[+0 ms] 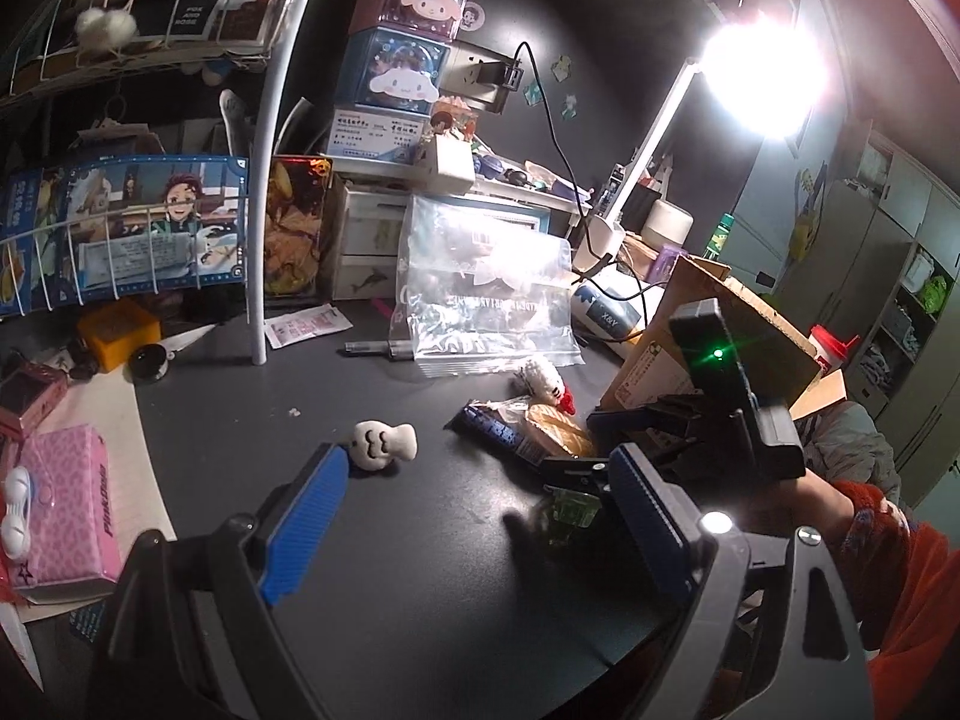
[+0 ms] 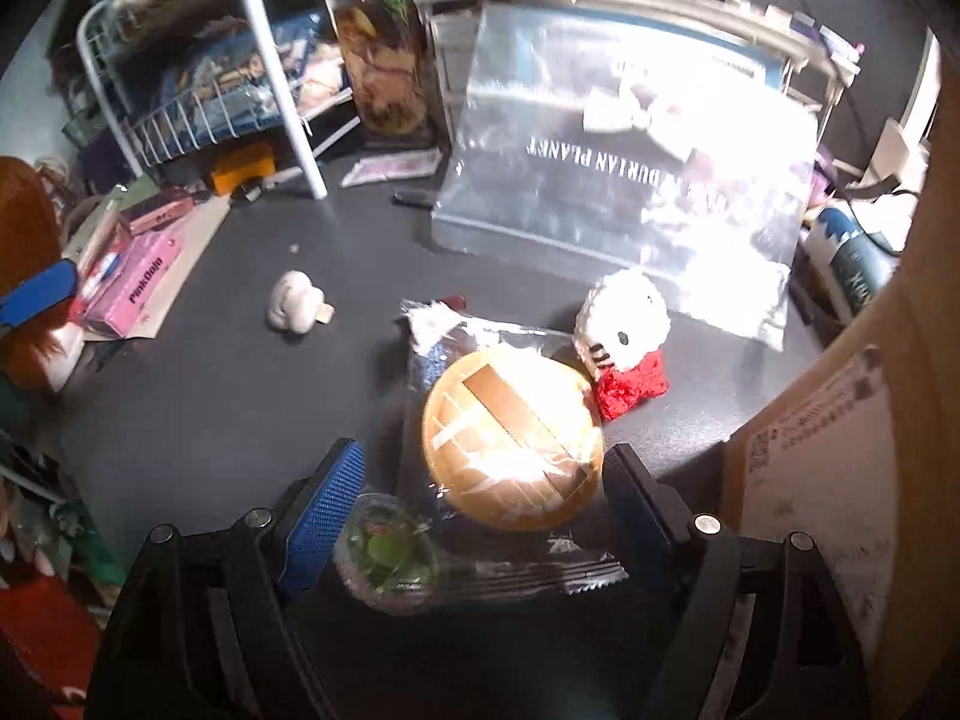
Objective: Organize objects
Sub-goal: 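Move the right gripper to the wrapped orange pastry on the desk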
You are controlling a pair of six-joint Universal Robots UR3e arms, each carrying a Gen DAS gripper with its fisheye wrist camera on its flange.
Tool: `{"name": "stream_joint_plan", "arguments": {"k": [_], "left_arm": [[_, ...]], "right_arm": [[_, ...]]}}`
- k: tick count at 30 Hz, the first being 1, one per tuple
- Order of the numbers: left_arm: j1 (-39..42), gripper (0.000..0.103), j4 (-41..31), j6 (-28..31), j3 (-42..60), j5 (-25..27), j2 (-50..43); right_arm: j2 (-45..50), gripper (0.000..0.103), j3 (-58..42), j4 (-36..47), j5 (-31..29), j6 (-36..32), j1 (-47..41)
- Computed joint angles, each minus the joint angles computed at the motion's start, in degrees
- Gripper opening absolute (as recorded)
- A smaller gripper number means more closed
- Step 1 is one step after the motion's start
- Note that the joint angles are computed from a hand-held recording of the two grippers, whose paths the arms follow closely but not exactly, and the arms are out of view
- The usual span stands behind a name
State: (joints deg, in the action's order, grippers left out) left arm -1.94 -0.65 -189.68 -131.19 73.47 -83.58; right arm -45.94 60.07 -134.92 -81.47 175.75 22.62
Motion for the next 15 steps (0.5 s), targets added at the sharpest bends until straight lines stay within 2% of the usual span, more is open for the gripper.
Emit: {"name": "stream_joint_plan", "arguments": {"k": [5, 15], "left_arm": [[0.21, 0.087, 0.16, 0.11, 0.33, -0.03, -0.6], [-0.76, 0.087, 0.18, -0.39, 1.01, 0.91, -1.24]], "right_arm": [[2.6, 0.081, -4.83, 3.22, -0.59, -0.97, 0.01], [10.43, 0.092, -20.43, 14.29, -4.12, -4.12, 1.16]]}}
